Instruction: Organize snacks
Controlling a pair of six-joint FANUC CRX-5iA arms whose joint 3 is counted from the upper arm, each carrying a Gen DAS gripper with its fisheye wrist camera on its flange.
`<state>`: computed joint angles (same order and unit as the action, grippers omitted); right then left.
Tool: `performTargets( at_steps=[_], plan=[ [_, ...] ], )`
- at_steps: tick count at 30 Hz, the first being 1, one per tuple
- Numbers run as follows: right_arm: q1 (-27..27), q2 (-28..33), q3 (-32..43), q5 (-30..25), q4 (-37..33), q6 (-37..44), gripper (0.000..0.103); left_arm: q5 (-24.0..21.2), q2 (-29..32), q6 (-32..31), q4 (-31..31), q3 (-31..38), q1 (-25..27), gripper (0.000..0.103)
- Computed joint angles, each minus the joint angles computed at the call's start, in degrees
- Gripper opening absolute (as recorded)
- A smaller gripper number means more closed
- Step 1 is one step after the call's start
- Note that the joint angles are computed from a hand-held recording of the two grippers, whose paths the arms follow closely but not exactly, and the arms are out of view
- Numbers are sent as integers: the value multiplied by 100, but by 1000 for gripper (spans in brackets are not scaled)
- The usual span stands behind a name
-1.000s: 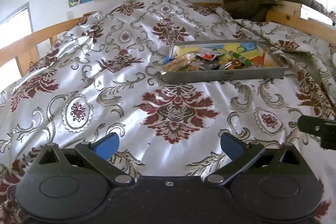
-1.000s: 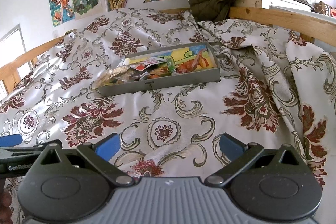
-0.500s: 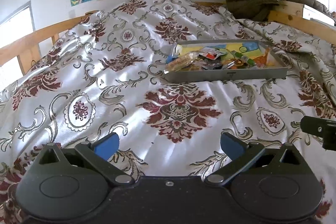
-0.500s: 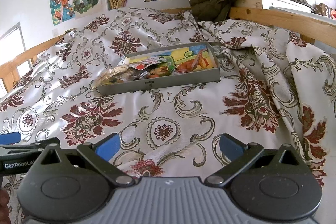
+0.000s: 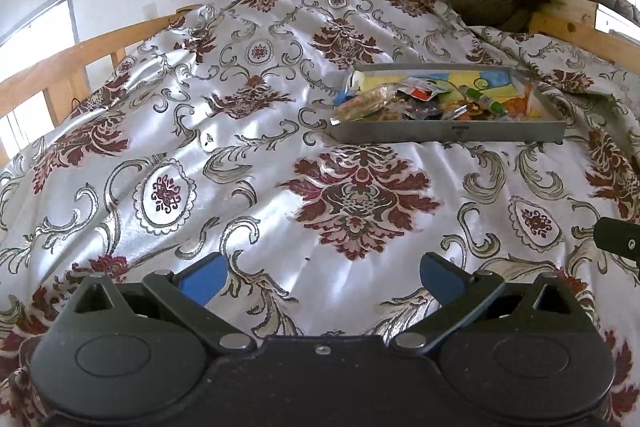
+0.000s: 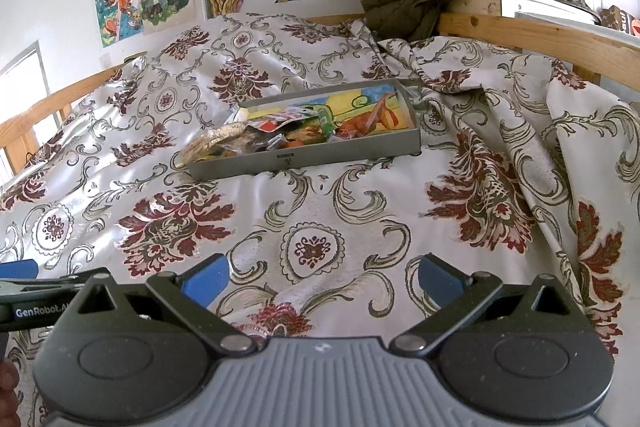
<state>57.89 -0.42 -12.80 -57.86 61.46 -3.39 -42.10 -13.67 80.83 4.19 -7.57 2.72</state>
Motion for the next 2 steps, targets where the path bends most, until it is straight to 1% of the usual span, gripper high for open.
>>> performTargets(
  at_steps=[2],
  plan=[
    [1,2,4,-3,-6,3,103,-27,8,7,-15,8,0,102]
  ],
)
